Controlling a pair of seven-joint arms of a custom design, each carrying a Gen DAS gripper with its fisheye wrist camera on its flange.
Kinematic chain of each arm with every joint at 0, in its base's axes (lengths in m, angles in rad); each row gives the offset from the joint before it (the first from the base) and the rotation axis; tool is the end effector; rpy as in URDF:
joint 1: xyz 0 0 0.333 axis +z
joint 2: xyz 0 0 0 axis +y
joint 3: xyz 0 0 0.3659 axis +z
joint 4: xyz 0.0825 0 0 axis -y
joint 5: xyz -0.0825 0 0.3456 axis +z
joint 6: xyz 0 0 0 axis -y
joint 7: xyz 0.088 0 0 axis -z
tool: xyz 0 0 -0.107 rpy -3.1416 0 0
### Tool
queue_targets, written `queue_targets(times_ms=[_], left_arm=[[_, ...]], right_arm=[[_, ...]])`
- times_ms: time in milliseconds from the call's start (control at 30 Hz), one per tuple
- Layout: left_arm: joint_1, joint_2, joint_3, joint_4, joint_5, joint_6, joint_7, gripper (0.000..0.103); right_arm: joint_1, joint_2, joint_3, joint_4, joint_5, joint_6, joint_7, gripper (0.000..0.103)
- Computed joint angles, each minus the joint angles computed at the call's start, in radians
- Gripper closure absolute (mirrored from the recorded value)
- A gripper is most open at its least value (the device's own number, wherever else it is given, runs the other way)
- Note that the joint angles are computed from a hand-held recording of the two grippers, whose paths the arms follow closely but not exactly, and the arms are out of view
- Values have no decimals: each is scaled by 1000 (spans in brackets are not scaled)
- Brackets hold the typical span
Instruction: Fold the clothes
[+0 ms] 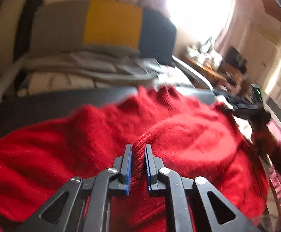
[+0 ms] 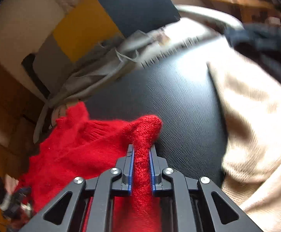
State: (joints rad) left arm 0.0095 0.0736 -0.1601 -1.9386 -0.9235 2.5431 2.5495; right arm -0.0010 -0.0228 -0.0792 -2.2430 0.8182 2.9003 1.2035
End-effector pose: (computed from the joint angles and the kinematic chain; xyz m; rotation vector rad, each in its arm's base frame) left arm 0.5800 -0.0750 0.5670 -1.4021 2.3069 -1.2029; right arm 0.5183 -0.0858 0.5143 -1.2793 2.0330 -0.3680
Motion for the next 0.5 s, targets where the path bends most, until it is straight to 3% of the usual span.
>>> queue_targets(times_ms=[67,100,200,267,300,333,400,467,500], left_arm=[[-15,19,-1,7,71,57,-67,92],[-21,37,0,19,134,66,-123,92],[-34,97,20,57,353,15,-327,90],[-1,94,-13,59,340,18,-350,83],[1,83,-12,58,363,27,-394,78],[11,61,-22,37,342,54,-378,79],[20,17,-32,-2,286,108,-334,79],[5,-25,-17,-35,221,154,-284,78],[14,-45,-29,-46,151,120,-194,76]], right_arm=[[4,-16,13,-18,-115,52,49,90],[-6,-18,21,-30,-242,67,141,90],[-39,5,27,-37,-601,56,419,90],[-40,20,17,-34,-724,36,516,88],[-41,15,10,-39,-801,36,580,81],[-50,4,4,-44,-936,36,694,63],[-80,-21,11,-48,-1200,35,908,51],[-104,-62,34,-78,-1341,106,989,49],[-103,-81,44,-98,-1345,146,964,41]])
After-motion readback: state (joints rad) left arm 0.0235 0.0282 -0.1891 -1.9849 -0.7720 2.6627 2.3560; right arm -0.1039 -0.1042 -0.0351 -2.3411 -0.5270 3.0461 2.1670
